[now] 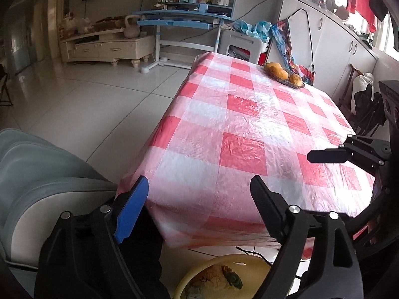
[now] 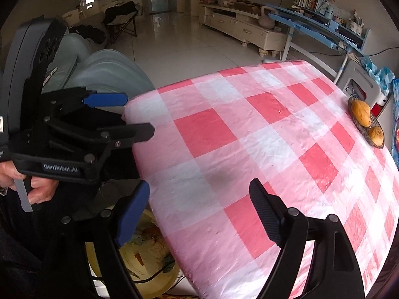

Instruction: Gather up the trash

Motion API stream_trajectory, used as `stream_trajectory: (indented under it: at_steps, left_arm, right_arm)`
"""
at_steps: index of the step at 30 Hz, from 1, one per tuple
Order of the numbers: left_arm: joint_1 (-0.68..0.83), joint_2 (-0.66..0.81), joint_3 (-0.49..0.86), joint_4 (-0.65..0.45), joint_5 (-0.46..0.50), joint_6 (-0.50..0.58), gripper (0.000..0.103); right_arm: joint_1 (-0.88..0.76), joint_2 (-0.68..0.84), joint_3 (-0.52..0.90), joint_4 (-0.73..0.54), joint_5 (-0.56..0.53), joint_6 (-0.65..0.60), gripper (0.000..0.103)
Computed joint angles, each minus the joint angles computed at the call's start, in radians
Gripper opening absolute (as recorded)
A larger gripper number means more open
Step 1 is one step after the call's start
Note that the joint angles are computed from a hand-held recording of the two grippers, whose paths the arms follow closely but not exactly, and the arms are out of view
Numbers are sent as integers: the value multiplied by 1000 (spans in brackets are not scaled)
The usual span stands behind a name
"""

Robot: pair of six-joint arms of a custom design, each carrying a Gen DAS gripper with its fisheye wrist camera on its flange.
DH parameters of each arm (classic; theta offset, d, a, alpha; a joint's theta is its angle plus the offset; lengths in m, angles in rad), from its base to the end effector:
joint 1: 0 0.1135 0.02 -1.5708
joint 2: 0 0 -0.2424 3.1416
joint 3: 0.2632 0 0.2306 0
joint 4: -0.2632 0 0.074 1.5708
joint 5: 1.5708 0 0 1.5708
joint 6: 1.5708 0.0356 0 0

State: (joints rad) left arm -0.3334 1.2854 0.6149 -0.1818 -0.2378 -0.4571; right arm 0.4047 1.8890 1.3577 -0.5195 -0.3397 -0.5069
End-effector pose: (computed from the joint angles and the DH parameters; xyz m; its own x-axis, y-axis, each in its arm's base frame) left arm 0.2248 -0.0690 0.1730 -0.7140 -0.2066 -0.6689 -0.1600 0.9783 -0.1314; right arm 0.3370 0.1572 0.1893 -0.4433 -0.6878 -0.5748 -0.8449 0.5348 0.0116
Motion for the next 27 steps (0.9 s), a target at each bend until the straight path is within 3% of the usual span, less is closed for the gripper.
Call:
stream_trajectory:
  at_steps: [27]
  left_arm:
    - [18,15,-36,78,23,-17,89]
  right_arm:
    - [8,57,62,-39,22,-27,79]
